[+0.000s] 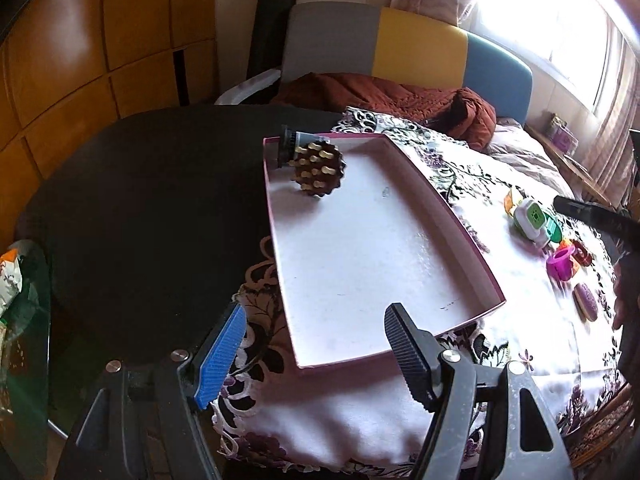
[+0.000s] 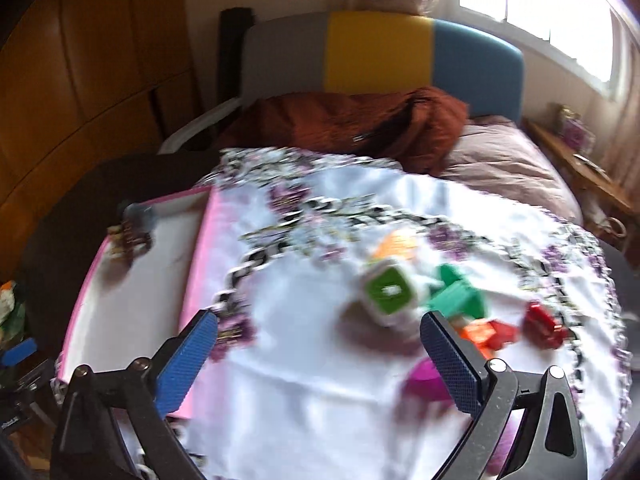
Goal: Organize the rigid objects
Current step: 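Move both tools from the tray back toward the remaining toys, then grasp the white plug with green face with the left tool while the right tool approaches the purple oval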
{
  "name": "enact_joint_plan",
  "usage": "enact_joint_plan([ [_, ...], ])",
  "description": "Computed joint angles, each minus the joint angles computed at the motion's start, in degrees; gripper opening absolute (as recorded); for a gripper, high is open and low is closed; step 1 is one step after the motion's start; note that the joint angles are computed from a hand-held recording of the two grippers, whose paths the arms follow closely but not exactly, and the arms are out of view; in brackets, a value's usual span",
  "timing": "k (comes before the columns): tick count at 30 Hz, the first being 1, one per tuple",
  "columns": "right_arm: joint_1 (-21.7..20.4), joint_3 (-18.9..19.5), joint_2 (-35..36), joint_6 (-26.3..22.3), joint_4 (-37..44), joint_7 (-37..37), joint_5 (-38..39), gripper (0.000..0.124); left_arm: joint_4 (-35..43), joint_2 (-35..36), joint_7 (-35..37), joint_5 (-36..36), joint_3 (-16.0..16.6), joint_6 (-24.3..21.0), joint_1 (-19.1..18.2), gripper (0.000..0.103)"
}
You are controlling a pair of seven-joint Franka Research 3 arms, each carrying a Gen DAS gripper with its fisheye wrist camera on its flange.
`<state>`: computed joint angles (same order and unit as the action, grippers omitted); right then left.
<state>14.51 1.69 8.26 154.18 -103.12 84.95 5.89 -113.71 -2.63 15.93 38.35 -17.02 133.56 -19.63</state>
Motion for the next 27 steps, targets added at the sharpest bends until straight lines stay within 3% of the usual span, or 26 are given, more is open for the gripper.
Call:
enact_joint_plan([
  [6, -1.5, -4.9, 0.3, 3.0, 0.0, 10.6, -9.7, 0.103, 2.0, 1.6, 2.3, -0.1, 0.0, 0.6, -0.5, 0.073],
  [10, -2.2, -11.2, 1.4, 4.3, -0.4, 32.3, -22.5, 0.103, 4.4, 3.5, 4.2, -0.2, 0.0, 0.7, -1.2, 0.073],
  [12, -4.6, -10.8, 2.5, -0.8, 1.6, 37.2, -19.2, 0.103, 6.0, 4.9, 6.1, -0.4, 0.0, 1.0, -1.7, 0.073],
  [13, -6.4, -10.2, 2.7, -0.8, 1.5, 39.1, -15.0, 0.103, 6.9, 5.7, 6.9, -0.4, 0.0, 0.8, -2.1, 0.073],
  [19, -11.6, -6.7, 2.9, -2.8, 1.4, 36.2, -0.9, 0.103, 14.3, 12.0, 13.1, -1.8, 0.4, 0.2, -4.6, 0.073],
  [27, -11.7, -6.0, 3.4, -4.3, 2.2, 32.7, 2.5, 0.103, 28.3, 22.6, 20.7, -6.4, 1.7, 2.0, -8.0, 0.073],
])
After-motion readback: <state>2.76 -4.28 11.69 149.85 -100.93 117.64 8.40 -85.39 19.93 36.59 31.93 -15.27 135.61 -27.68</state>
